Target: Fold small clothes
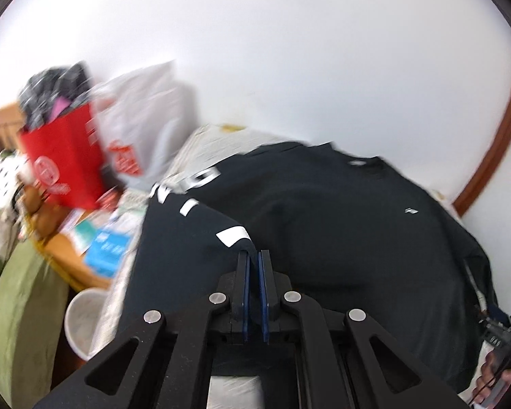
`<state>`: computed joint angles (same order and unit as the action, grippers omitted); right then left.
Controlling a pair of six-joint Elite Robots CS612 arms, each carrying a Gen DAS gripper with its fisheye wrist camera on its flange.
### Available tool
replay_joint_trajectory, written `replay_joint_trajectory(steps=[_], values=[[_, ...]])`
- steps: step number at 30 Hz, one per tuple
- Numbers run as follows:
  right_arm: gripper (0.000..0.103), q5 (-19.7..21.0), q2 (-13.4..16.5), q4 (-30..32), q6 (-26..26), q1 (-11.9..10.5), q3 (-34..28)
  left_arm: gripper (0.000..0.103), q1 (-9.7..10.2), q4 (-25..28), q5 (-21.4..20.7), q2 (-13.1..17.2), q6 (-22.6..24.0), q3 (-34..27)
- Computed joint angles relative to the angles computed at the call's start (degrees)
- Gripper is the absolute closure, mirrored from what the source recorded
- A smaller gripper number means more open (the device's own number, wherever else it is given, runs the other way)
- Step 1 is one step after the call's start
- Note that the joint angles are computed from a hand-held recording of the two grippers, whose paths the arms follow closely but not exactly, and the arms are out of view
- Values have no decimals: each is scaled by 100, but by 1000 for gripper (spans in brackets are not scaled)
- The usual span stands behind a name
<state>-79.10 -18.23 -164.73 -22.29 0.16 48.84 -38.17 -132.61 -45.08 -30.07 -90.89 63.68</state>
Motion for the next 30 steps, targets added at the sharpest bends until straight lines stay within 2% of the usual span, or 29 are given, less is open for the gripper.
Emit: replay_joint_trajectory(steps=[4, 9, 13, 18, 22, 24, 26, 30], values=[[0, 30, 99, 74, -55, -38, -242, 97, 106, -460, -56, 403, 818, -721], [1, 159, 274, 268, -107, -74, -591, 97, 243, -779, -407, 1031, 1764, -1861], [1, 150, 511, 550, -185, -52, -1024, 97, 346, -558, -757, 1620, 2263, -2970], [2, 146, 751, 900, -204, -23, -1469, 97, 420, 57, -1032, 2302, 2536, -4279], [2, 87, 888, 1111, -347, 31, -1728, 97, 464, 193, -1180, 2436, 2531, -4527], [2, 85, 923, 1169, -387, 59, -1796, 89, 481, 9, -1287, 2349, 2537, -4335], [2, 156, 948, 1271, -436, 102, -1869, 72, 479, -327, -1372, 2155, 2595, -3920], [2, 411, 945, 1454, -523, 192, -1918, 62, 406, -587, -1131, 1663, 2499, -2958]])
